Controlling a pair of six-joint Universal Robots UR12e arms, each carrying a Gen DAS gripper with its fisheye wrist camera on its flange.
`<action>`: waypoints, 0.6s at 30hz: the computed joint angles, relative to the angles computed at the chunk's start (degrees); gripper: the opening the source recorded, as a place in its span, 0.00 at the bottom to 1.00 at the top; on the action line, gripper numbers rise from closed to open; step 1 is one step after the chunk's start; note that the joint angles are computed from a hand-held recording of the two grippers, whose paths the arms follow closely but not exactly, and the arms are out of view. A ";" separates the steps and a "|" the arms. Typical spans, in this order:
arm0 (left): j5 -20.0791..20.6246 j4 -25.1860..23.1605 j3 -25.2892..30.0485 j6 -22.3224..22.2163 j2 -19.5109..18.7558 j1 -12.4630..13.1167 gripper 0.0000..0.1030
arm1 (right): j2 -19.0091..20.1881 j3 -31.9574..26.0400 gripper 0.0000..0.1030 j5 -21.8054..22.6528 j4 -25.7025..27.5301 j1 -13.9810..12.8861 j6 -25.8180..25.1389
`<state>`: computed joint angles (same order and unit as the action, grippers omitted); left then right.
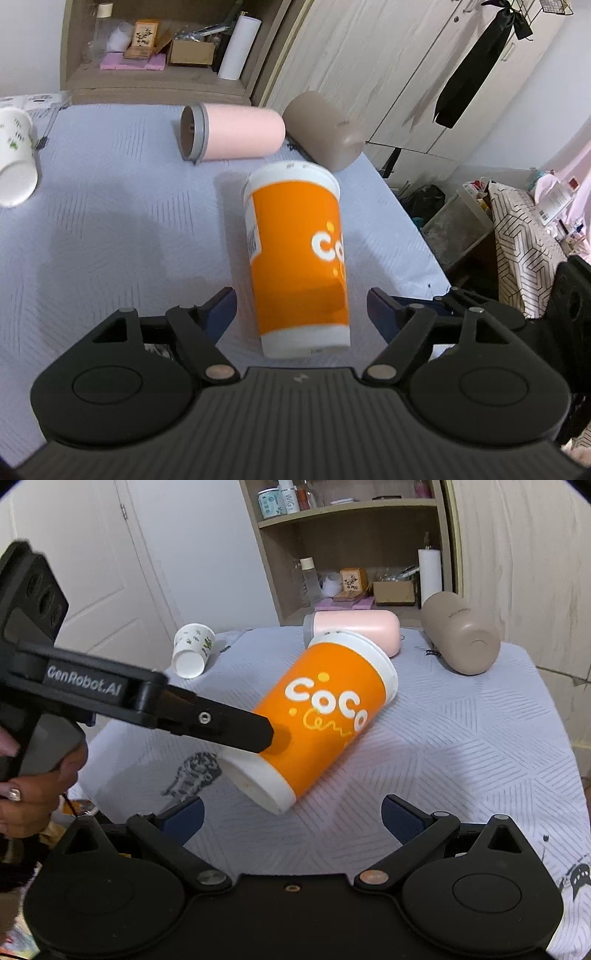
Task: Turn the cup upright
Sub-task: 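Lift the orange cup with the left gripper and rotate it rim-up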
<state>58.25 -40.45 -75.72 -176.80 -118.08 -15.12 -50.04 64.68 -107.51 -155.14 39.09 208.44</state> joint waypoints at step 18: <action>-8.30 -15.20 14.16 0.37 -9.20 1.33 0.76 | 1.61 -5.72 1.00 20.91 7.71 -6.26 10.43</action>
<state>49.95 -55.64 -61.56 -176.43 -127.29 -13.78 -48.43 58.96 -86.60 -147.43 32.83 218.87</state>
